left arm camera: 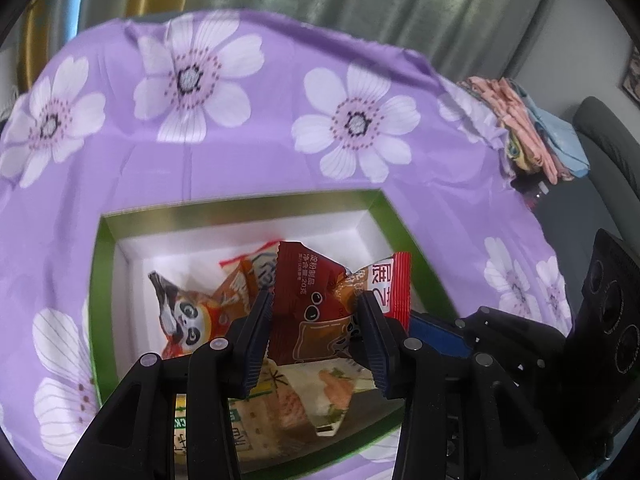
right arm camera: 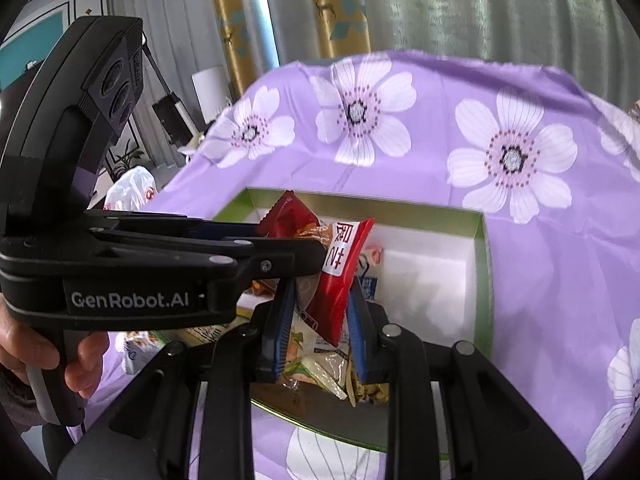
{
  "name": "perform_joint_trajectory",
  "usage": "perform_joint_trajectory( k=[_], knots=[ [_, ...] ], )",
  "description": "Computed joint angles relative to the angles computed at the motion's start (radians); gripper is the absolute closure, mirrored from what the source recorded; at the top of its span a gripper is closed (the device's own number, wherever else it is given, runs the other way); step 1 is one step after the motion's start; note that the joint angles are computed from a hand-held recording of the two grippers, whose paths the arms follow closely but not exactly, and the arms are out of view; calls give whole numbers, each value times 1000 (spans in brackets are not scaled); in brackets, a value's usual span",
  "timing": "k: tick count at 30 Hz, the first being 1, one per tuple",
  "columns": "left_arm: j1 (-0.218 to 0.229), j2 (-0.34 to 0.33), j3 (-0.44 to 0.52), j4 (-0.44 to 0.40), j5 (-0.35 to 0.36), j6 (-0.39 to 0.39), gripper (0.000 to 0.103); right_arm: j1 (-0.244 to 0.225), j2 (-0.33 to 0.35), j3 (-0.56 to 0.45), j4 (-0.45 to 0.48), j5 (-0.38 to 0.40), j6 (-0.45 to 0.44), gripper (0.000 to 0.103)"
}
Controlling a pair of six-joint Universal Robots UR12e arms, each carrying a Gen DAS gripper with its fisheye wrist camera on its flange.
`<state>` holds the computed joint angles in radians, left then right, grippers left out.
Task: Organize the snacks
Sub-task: 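Lower the red-and-orange bag into the box and open the right gripper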
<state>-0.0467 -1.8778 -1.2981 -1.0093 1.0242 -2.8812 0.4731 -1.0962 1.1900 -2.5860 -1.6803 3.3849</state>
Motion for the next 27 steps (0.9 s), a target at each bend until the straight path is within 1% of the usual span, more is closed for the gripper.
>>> perform_joint_trajectory(
  k=[10, 22, 27],
  knots=[
    [4, -13, -1, -27, 10, -7, 60, -2, 22, -22, 58, 15, 4, 77],
    [3, -18, 1, -40, 26, -16, 60, -4, 27, -28, 79, 27, 14, 74],
    [1, -16, -3, -31, 36, -16, 60, -3, 28, -32, 90, 29, 19, 73]
  ],
)
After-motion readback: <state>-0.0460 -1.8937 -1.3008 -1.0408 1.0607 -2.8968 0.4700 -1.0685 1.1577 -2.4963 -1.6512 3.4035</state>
